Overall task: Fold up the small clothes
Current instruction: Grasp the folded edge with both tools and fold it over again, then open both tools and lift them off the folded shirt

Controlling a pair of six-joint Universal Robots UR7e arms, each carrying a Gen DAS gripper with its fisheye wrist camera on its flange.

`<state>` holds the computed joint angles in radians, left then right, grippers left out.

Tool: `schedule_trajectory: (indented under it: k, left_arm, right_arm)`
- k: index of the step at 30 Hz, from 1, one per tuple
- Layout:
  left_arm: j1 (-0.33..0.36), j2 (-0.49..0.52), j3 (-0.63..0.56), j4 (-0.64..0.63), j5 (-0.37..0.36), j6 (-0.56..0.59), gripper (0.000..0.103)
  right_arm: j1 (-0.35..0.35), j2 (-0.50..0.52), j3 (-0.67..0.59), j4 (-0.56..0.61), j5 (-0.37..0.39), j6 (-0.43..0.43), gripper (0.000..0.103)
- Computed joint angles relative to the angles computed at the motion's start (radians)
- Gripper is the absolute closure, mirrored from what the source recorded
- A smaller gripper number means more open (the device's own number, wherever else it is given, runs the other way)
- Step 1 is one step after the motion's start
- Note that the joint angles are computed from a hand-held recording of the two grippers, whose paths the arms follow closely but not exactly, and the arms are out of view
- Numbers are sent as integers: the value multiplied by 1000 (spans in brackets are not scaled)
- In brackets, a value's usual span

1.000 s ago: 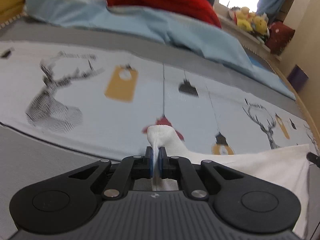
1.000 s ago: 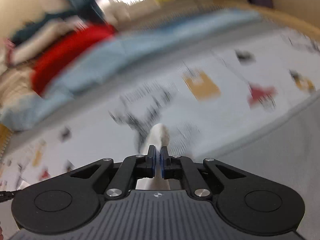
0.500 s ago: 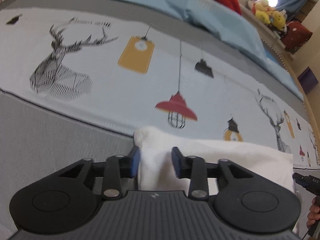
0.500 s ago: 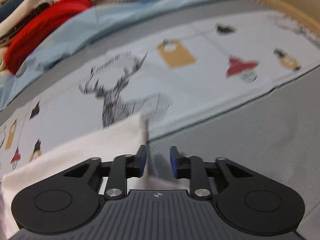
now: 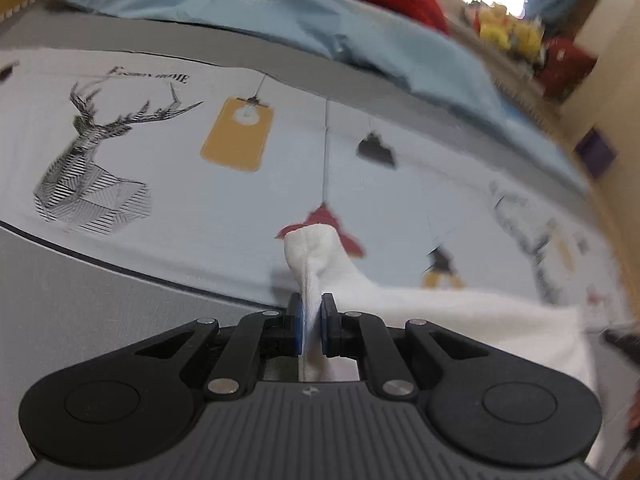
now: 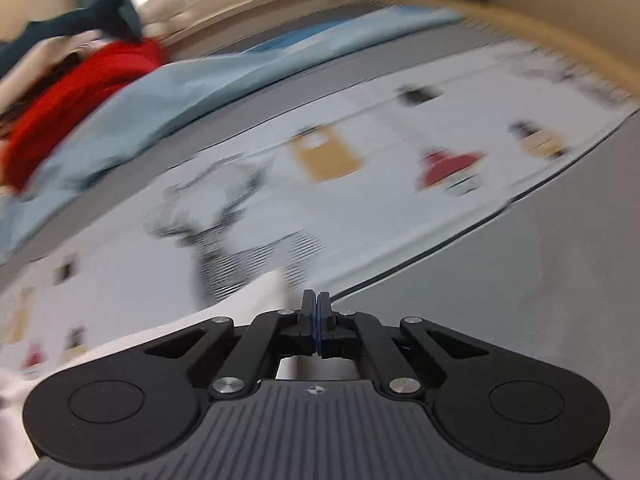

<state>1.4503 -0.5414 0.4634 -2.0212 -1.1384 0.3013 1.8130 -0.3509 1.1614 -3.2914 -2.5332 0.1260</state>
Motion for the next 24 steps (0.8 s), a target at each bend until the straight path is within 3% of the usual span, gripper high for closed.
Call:
schedule_trajectory:
  k: [3, 7, 10, 14, 17, 24]
  left_arm:
    - [-11, -14, 35, -3, 92, 19, 87]
    - [-20, -94, 130, -63, 42, 33, 79]
    - [-32, -166, 231, -78, 29, 42, 79]
    - [-60, -265, 362, -66, 62, 44, 78]
    - [-87, -370, 495, -105, 73, 66, 66]
    - [-103, -550, 739, -124, 27, 143, 65]
  right_arm:
    - [-4, -35, 41, 64, 33, 74, 100]
    - [9, -78, 99, 61, 156, 35, 97]
    - [18, -121, 147, 180, 225, 49, 89]
    - [60, -147, 197, 218, 177, 14, 88]
    - [94, -186, 268, 178, 149, -1, 86]
    - [153, -268, 471, 102, 109, 96, 78]
